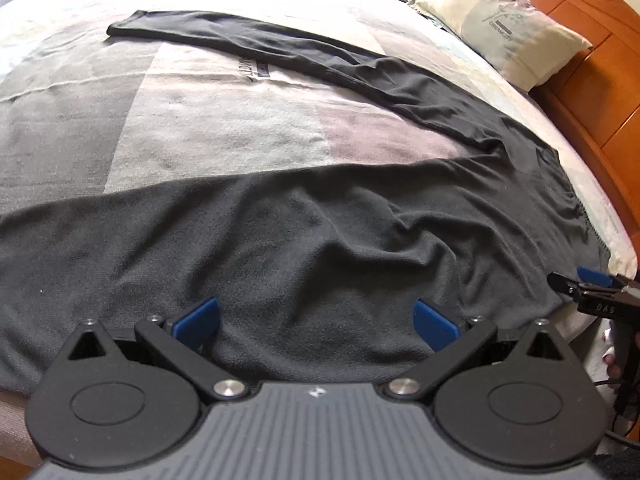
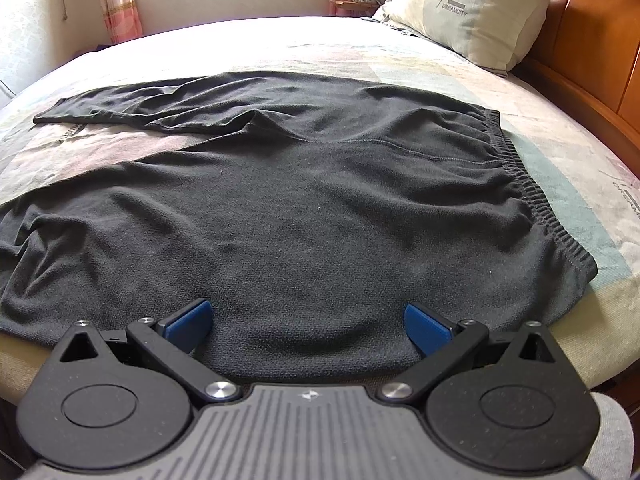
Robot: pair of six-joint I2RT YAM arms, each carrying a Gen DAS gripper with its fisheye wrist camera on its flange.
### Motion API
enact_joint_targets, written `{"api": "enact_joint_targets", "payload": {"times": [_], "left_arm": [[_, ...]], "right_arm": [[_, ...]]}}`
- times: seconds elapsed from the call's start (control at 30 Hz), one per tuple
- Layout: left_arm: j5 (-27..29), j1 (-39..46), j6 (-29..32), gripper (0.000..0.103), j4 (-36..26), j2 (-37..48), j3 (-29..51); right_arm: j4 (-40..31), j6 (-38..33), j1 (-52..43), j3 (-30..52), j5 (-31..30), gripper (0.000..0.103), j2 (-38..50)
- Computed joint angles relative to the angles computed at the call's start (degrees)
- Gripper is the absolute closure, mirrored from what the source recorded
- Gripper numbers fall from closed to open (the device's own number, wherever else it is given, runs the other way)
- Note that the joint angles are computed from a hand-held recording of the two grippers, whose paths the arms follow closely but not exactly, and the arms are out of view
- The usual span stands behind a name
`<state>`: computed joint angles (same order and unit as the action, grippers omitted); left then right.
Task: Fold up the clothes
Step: 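Move the open right gripper to the ribbed elastic hem corner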
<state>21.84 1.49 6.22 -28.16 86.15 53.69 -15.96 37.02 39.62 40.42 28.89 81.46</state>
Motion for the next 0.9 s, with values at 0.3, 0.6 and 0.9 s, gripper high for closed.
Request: {"api": "enact_joint_targets", "payload": {"times": [0.3,0.6,0.9], "left_arm": [[-6.4,-3.5,-2.8,0.001,-1.2,-1.1,1.6],[-7.3,-5.9,-4.2,0.001,-2.0,-1.5,2.7],[-7.8,-12.0,-3.7,0.001,-3.1,-0.2,6.6]], "right_arm": [[-2.2,-4.4,-2.0,2.2,-3.9,0.0,-1.5],[1.1,-12.8,-5.1,7.0,-9.2,0.0,3.3],[2.1,-10.3,-4.7,4.9,-9.8,0.0,3.9]]}}
